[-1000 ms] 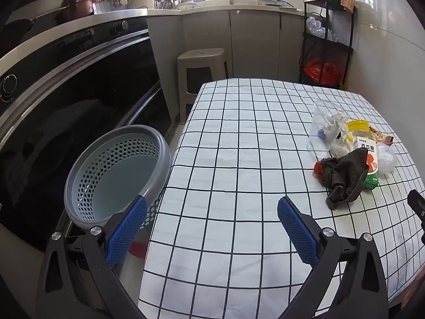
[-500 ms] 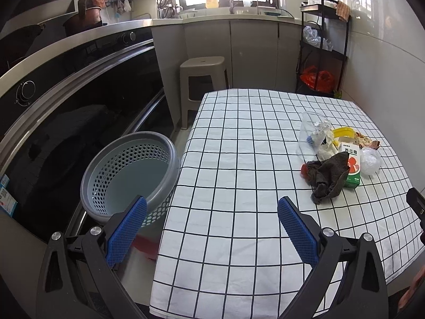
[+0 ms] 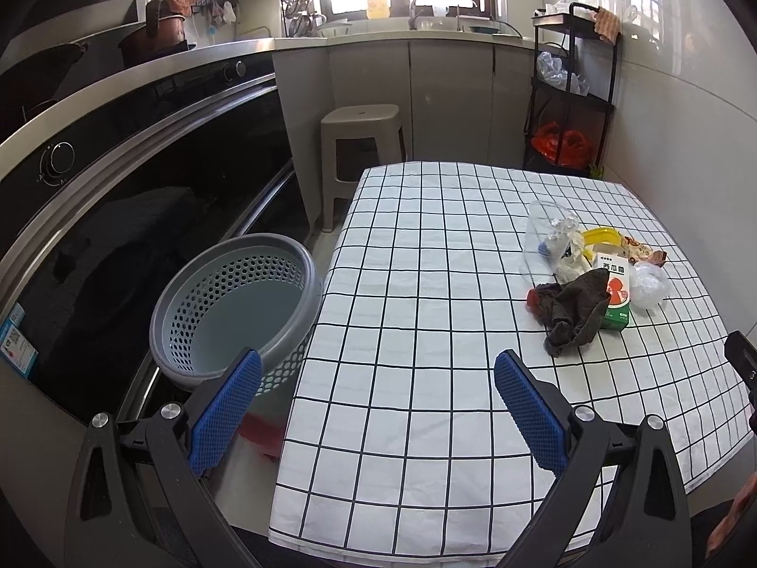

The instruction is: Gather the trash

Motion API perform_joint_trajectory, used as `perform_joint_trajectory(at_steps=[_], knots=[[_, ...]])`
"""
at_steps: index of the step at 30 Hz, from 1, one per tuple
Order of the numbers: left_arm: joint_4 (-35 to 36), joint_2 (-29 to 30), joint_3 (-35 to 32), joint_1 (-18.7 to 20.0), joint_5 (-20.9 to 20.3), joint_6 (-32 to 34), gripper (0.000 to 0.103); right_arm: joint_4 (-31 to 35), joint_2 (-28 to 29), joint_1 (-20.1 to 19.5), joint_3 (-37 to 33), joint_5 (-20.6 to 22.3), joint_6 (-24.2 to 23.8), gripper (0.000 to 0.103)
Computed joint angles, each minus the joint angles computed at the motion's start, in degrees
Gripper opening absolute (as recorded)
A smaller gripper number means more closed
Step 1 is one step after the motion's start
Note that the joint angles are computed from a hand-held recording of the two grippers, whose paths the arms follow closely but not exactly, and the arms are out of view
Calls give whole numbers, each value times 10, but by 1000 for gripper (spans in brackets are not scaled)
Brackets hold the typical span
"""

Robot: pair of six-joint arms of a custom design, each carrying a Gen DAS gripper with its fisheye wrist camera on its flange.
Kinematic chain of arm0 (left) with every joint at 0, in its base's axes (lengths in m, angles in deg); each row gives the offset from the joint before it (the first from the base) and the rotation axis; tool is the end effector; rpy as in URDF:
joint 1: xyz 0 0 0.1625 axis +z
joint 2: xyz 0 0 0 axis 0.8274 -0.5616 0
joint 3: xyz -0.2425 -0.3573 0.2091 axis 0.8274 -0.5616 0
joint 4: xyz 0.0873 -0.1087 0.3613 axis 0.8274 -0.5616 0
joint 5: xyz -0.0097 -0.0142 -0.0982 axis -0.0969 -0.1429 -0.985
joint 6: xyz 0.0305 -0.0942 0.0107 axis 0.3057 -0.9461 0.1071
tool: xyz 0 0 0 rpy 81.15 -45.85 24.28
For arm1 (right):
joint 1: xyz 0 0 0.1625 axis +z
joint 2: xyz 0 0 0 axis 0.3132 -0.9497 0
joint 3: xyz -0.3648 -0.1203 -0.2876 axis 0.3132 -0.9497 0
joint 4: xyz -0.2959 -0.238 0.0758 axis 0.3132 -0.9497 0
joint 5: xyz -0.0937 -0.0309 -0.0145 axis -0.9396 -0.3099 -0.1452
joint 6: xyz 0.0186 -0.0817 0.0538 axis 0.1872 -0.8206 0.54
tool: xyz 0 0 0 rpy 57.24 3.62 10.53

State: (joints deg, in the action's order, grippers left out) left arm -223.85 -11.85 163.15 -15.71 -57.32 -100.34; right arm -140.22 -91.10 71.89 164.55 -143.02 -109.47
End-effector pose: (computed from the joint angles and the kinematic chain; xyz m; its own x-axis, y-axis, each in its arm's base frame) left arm -0.3213 -0.5682 0.0741 -0.6278 -0.2354 -0.7420 0.4403 0.6786 -0.5879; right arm 0.1009 -0.5859 0.2688 -0.7819 -0.0507 0.6214 -0.5231 0.5956 -0.6096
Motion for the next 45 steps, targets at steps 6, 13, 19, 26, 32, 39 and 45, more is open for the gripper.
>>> perform_joint_trajectory(at_steps=[6,13,19,26,32,39,45], knots=[[-7,-2,4,-3,2,1,97,3,-4,-2,2,4,4,95],[-10,-4,7,-6,5,0,97,2,-5,0,4,5,1,95],[-7,-7,9,-6,6,-5,97,3,-5,1,5,7,2,95],[-3,-9,11,-6,6,-11,97,0,-4,2,7,6,3,95],[-2,-10,11,-6,6,-12,97,4,-3,2,6,7,3,95],[1,-11,11,-6,6,-14,97,4,-2,1,9,8,4,95],[2,-11,11,-4,5,-17,97,5,-2,-1,9,10,4,95]])
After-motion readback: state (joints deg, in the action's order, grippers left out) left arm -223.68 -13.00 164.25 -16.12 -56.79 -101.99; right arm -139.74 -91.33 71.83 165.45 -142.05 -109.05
